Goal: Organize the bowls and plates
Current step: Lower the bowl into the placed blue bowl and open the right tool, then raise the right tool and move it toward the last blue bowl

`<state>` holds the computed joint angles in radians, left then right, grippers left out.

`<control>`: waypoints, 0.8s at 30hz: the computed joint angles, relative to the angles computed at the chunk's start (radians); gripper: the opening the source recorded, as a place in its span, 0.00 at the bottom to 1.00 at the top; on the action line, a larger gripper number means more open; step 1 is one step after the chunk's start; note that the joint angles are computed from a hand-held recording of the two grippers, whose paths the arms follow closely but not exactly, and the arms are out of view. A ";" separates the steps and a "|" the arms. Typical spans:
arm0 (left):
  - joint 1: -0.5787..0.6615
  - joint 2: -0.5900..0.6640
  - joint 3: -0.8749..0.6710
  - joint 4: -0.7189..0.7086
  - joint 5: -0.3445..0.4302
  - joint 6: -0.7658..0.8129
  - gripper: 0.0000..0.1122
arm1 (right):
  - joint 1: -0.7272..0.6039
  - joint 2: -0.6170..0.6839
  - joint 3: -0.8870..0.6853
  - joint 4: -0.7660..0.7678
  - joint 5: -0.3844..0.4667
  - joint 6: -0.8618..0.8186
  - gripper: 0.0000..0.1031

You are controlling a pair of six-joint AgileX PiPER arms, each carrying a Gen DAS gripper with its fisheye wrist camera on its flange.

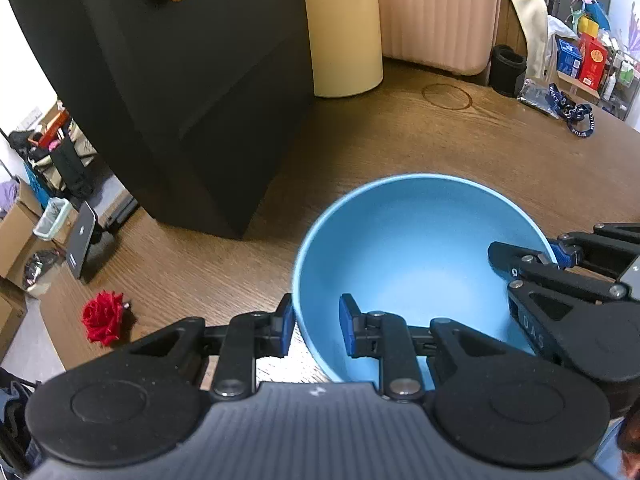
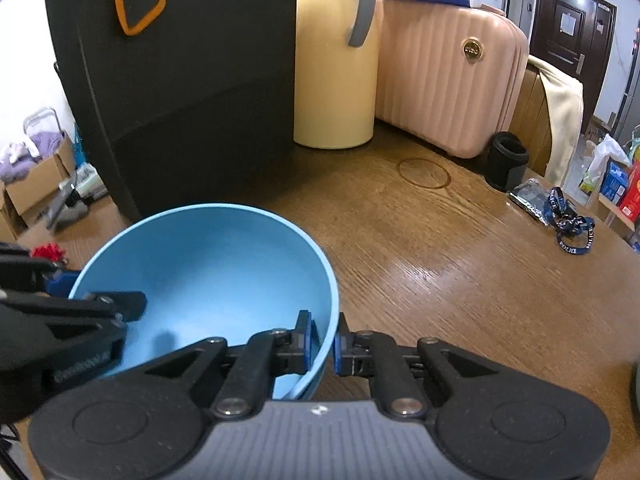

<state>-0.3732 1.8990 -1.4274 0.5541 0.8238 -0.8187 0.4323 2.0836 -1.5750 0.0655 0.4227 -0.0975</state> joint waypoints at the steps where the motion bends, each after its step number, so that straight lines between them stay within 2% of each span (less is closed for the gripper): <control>1: 0.002 -0.001 0.003 -0.006 -0.005 0.002 0.22 | 0.005 -0.006 0.021 -0.022 -0.028 0.008 0.09; 3: 0.007 -0.007 0.010 -0.016 -0.013 0.001 0.22 | 0.010 -0.008 0.028 -0.038 -0.039 0.020 0.09; 6: 0.027 -0.029 0.026 -0.046 -0.040 0.005 0.27 | 0.000 -0.001 0.007 0.023 -0.015 -0.021 0.11; 8: 0.041 -0.051 0.039 -0.057 -0.056 0.002 0.42 | -0.010 0.002 -0.014 0.051 0.019 -0.020 0.15; 11: 0.054 -0.093 0.069 -0.046 -0.076 -0.023 0.54 | -0.024 -0.020 0.000 0.089 0.024 -0.021 0.33; 12: 0.060 -0.109 0.081 -0.049 -0.084 -0.026 0.58 | -0.029 -0.032 0.008 0.096 0.027 -0.015 0.45; 13: 0.067 -0.125 0.093 -0.052 -0.092 -0.031 0.67 | -0.035 -0.046 0.020 0.109 0.027 -0.012 0.57; 14: 0.073 -0.143 0.109 -0.050 -0.101 -0.041 0.74 | -0.042 -0.064 0.037 0.129 0.026 -0.015 0.61; 16: 0.082 -0.175 0.137 -0.047 -0.115 -0.055 0.82 | -0.059 -0.100 0.069 0.190 0.032 -0.047 0.78; 19: 0.104 -0.222 0.178 -0.083 -0.142 -0.046 0.92 | -0.084 -0.159 0.123 0.270 0.042 -0.089 0.92; 22: 0.138 -0.274 0.227 -0.163 -0.182 0.005 0.92 | -0.104 -0.219 0.182 0.304 0.050 -0.093 1.00; 24: 0.147 -0.298 0.244 -0.183 -0.187 0.018 0.92 | -0.113 -0.254 0.216 0.303 0.054 -0.078 1.00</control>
